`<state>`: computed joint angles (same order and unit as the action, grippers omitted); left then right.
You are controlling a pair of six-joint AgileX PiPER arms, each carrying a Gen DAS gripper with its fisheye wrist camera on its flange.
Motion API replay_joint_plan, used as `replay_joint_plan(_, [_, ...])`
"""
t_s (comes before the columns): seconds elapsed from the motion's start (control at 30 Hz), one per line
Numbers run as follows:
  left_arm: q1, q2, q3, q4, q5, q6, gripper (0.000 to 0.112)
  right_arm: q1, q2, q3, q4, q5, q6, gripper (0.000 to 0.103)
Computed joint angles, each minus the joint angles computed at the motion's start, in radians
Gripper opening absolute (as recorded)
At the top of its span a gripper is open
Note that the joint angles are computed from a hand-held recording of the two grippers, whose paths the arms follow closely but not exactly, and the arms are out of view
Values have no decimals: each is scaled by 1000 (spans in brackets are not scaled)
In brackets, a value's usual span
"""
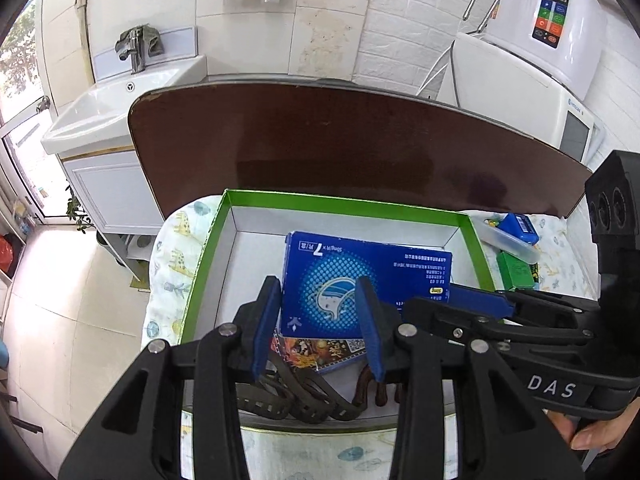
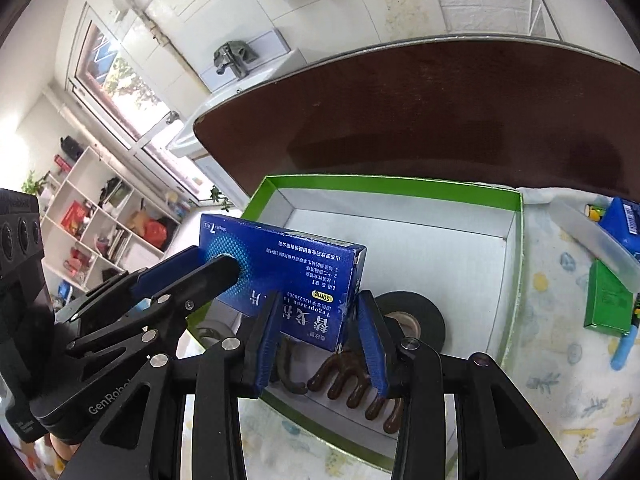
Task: Organize rigid objects
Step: 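Carry the medicine box into the green-rimmed box and release it, then move the right gripper back to the small green box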
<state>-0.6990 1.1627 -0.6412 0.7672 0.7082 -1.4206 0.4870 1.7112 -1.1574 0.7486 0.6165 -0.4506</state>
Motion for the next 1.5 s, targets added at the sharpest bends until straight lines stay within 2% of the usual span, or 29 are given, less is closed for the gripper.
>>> replay_joint_plan(0.17, [162,11,48,-62,-134,108,35,56,114,-112,-112,4,138,41])
replay_joint_plan(0.3, [308,35,68,-171,-250,266,34,80,182,-195,-169,21,210,41])
replay_joint_plan(0.4, [401,90,61,-299,-312,427,34,89,226,-239,-201,16,249,41])
replay_joint_plan(0.5, [452,167,41,-422,-328,554,34,91,293,-303,-228,51,295,41])
replay_joint_plan(0.57, [442,186,40,-417,-313,539,36,94,313,-318,-255,66,317,41])
replay_joint_plan(0.7, [349,120,8,-281,-176,369,36,57,266,-263,-201,82,257,41])
replay_joint_plan(0.8, [235,62,-73,-198,-34,265,37,5,182,-210,-174,78,211,41])
replay_joint_plan(0.87, [154,58,-141,-167,34,221,42,-36,119,-186,-152,82,173,41])
replay_joint_plan(0.97, [39,102,-241,-132,76,176,44,-124,5,-134,-85,99,80,41])
replay_joint_plan(1.07, [-69,208,-356,-112,102,136,44,-232,-82,-87,-24,126,-18,41])
replay_joint_plan(1.23, [-155,444,-567,-170,66,191,44,-456,-151,-8,47,176,-162,41])
replay_joint_plan(1.4, [-155,705,-790,-358,27,339,42,-704,-62,-1,96,266,-275,41])
replay_joint_plan(1.5, [-148,841,-915,-463,49,413,41,-789,35,-16,103,300,-332,41])
